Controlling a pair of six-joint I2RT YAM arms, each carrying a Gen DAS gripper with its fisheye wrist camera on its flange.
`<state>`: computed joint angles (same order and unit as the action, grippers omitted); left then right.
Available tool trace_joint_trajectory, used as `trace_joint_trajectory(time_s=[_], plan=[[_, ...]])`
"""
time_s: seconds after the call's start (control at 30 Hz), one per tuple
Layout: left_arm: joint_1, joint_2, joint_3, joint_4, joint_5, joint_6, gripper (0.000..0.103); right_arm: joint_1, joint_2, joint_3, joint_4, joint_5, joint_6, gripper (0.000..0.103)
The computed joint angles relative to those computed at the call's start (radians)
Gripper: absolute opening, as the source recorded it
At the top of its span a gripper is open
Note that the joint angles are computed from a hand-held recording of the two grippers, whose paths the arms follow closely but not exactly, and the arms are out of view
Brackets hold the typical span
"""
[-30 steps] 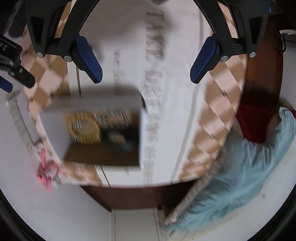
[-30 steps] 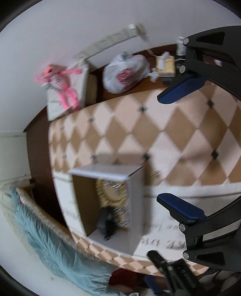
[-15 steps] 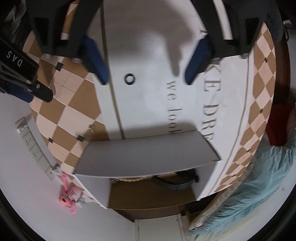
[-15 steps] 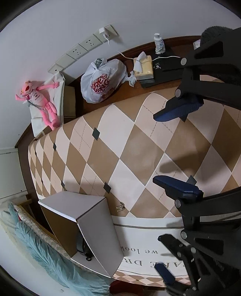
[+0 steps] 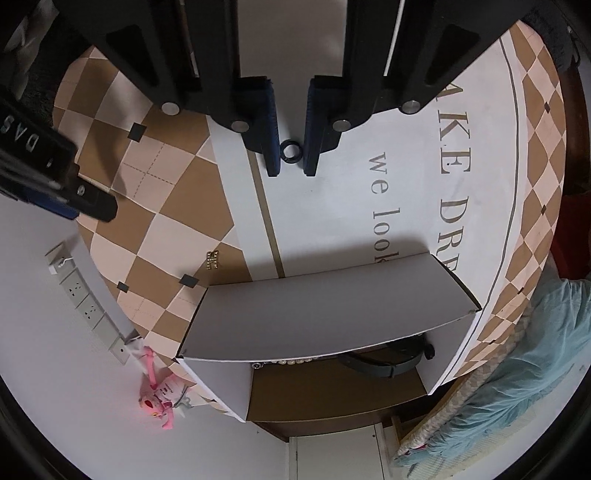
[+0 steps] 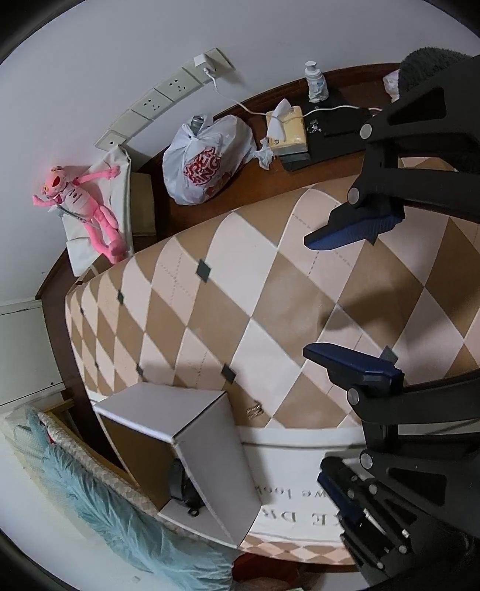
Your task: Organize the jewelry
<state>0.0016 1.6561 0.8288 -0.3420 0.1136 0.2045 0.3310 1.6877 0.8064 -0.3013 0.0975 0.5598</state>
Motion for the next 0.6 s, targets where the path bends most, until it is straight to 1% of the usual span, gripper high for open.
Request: trace_joint_trajectory(time_s=[0.07,0.17,0.3,0.4,0.6], plan=[[0.025,-0.004,0.011,-0.011,0.011,0.007,0.010,-0.008,-0.012,-0.003,0.029,-0.039,-0.005,0.055],[0.075,0.003,0.042,-0.025,0.014,0.015,0.010,-0.004,0.018,0.032,0.051,-0.084,-0.011,0.055],[0.143,0.038,0.092,-0.026,-0.001,0.022,0.010,0.037,0.109,0.120,0.067,-0.093,-0.020,0.055],[0.186,0.063,0.120,-0.025,-0.006,0.031,0.010,0.083,0.181,0.188,0.070,-0.072,-0.027,0.055],[0.236,0.090,0.149,-0.031,-0.003,0.039,0.010,0.144,0.307,0.305,0.041,0.022,-0.035,0.054]])
